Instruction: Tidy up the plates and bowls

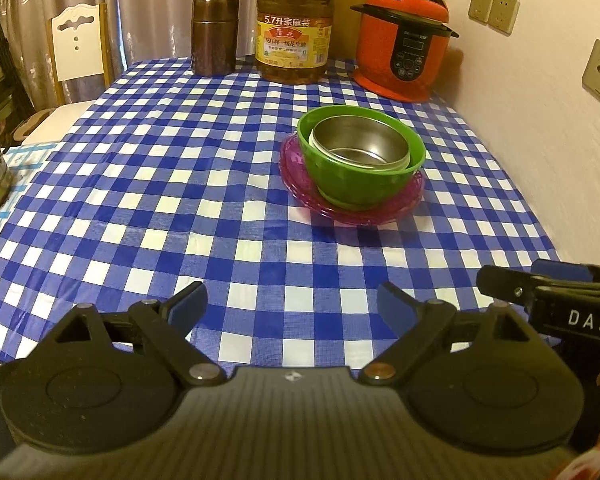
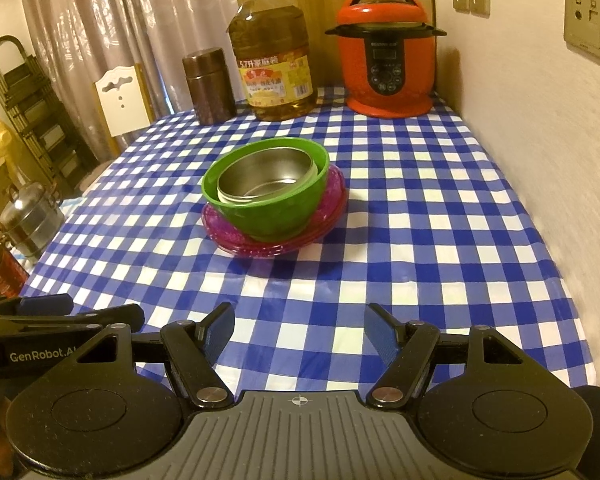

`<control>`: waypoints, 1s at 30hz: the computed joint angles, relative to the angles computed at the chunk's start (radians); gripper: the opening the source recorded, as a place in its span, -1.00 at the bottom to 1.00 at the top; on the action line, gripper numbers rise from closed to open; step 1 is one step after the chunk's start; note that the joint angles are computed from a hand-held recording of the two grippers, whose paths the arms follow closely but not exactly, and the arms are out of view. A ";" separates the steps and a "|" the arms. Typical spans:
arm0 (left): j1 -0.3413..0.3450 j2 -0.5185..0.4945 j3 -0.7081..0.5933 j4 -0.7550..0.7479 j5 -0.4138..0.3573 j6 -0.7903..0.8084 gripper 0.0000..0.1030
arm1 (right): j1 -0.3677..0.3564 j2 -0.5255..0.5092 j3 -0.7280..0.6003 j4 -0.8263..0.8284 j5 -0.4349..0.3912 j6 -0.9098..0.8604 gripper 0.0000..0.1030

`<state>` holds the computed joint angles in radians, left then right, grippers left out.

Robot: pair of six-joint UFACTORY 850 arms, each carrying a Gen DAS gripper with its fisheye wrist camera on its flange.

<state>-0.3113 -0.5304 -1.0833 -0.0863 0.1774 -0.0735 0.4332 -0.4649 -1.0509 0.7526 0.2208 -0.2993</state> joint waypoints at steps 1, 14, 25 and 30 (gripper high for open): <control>0.000 0.000 0.000 0.000 0.000 0.000 0.76 | 0.000 0.001 -0.002 0.009 -0.003 -0.010 0.39; 0.003 0.000 -0.003 0.027 -0.004 -0.024 0.76 | -0.004 -0.007 -0.011 0.036 -0.013 -0.042 0.39; 0.003 -0.001 -0.004 0.037 -0.003 -0.032 0.76 | -0.004 -0.007 -0.011 0.033 -0.013 -0.039 0.39; 0.004 -0.003 -0.005 0.038 -0.001 -0.033 0.76 | -0.004 -0.006 -0.010 0.034 -0.013 -0.040 0.39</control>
